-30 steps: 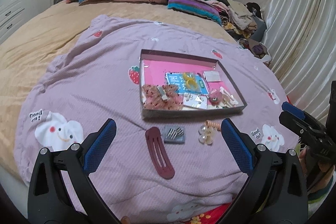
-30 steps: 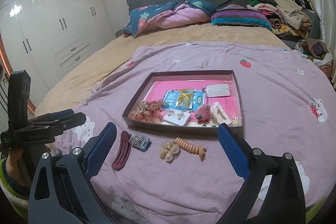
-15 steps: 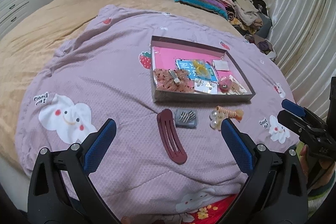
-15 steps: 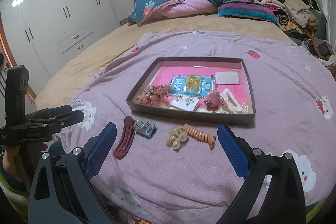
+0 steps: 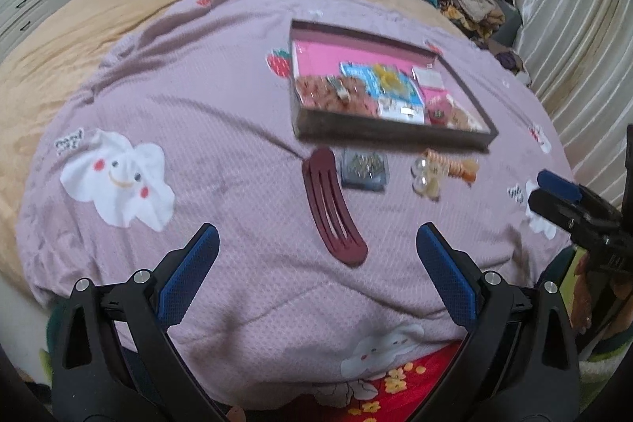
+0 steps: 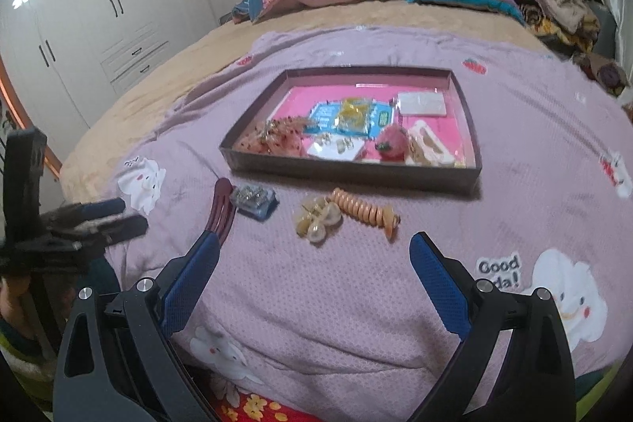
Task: Organize jewelry
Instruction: 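Withdraw both tools from the box toward the remaining accessories, then grasp the dark red hair clip with the left tool while the right tool grasps the pearl clip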
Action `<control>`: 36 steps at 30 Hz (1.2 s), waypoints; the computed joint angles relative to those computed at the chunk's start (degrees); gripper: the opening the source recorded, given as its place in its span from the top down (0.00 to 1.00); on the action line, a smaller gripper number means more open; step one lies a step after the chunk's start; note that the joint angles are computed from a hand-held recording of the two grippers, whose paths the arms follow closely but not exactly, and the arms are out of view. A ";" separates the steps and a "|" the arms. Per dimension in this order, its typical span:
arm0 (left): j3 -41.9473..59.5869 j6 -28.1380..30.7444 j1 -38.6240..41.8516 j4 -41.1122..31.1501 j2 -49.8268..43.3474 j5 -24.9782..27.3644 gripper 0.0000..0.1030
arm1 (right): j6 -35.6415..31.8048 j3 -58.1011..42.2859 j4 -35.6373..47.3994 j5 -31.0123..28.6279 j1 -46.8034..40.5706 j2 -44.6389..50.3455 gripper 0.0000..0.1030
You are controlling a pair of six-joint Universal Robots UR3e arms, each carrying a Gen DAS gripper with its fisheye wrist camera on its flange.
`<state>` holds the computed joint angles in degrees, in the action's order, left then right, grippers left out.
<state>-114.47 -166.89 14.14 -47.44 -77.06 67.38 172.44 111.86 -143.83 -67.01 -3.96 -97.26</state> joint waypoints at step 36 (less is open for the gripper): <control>3.93 -0.95 -3.89 10.28 -18.25 5.49 0.76 | 8.00 -18.85 1.03 -1.32 6.63 28.42 0.61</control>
<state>-110.54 -167.84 10.25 -37.16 -95.31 72.88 180.44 93.01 -142.80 -68.33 2.67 -68.84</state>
